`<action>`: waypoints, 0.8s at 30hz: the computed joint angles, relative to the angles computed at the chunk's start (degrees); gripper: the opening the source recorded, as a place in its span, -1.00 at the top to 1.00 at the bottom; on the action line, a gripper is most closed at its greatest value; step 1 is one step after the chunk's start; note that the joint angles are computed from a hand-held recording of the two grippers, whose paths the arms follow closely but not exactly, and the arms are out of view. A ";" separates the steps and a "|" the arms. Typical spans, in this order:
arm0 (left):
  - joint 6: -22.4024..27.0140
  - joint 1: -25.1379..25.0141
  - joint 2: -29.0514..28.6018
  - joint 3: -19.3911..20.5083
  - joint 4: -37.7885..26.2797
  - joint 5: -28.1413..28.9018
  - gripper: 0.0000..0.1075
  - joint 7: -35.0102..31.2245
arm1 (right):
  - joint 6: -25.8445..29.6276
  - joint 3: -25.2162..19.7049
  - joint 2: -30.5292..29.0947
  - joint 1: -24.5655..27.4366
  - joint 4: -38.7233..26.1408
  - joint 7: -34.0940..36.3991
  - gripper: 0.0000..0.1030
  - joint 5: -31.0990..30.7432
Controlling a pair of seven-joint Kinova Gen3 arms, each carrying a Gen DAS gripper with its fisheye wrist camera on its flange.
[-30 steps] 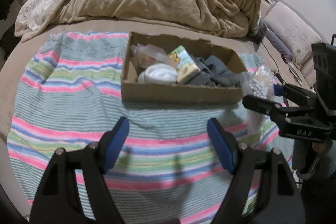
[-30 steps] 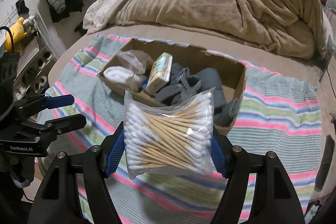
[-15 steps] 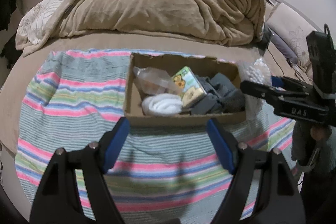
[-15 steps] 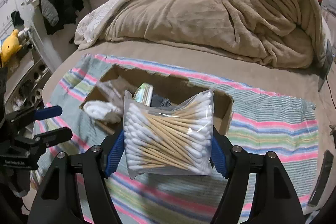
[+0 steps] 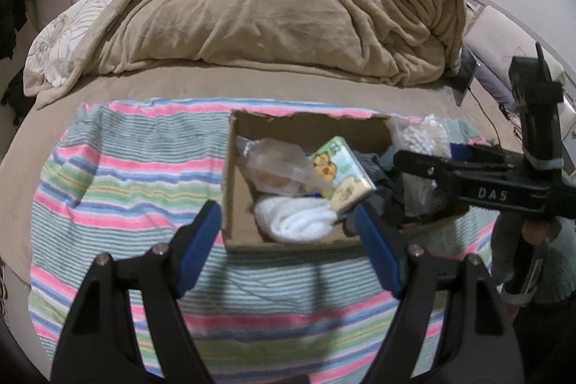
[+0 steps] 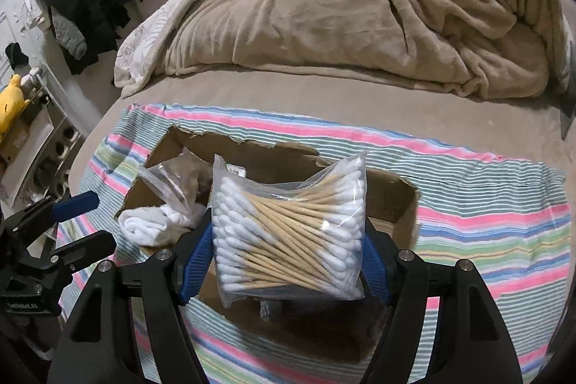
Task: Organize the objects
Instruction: 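Carry the cotton swab bag over the box with the right tool, then lower the cotton swab bag into the box and open the right tool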
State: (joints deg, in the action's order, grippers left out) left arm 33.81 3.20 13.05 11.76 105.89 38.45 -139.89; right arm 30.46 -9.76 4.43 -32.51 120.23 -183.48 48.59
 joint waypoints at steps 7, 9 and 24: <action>0.20 -0.82 3.14 0.64 -2.40 0.17 -0.45 -0.11 | -0.89 2.27 4.49 -0.49 -2.27 2.39 -0.44 -1.85; 0.51 -1.17 3.92 0.95 -2.93 0.23 -0.45 -0.12 | -0.24 3.23 6.01 -1.17 -3.18 2.35 -0.44 -2.02; -0.22 -0.86 4.51 0.91 -3.63 -3.23 -0.45 4.22 | 2.39 5.06 6.48 -4.77 -4.46 0.24 -0.65 -1.00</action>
State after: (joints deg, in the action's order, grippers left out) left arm 33.59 2.34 17.56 12.67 102.26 35.21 -135.67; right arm 32.84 -4.70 10.91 -37.27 115.77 -183.24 47.60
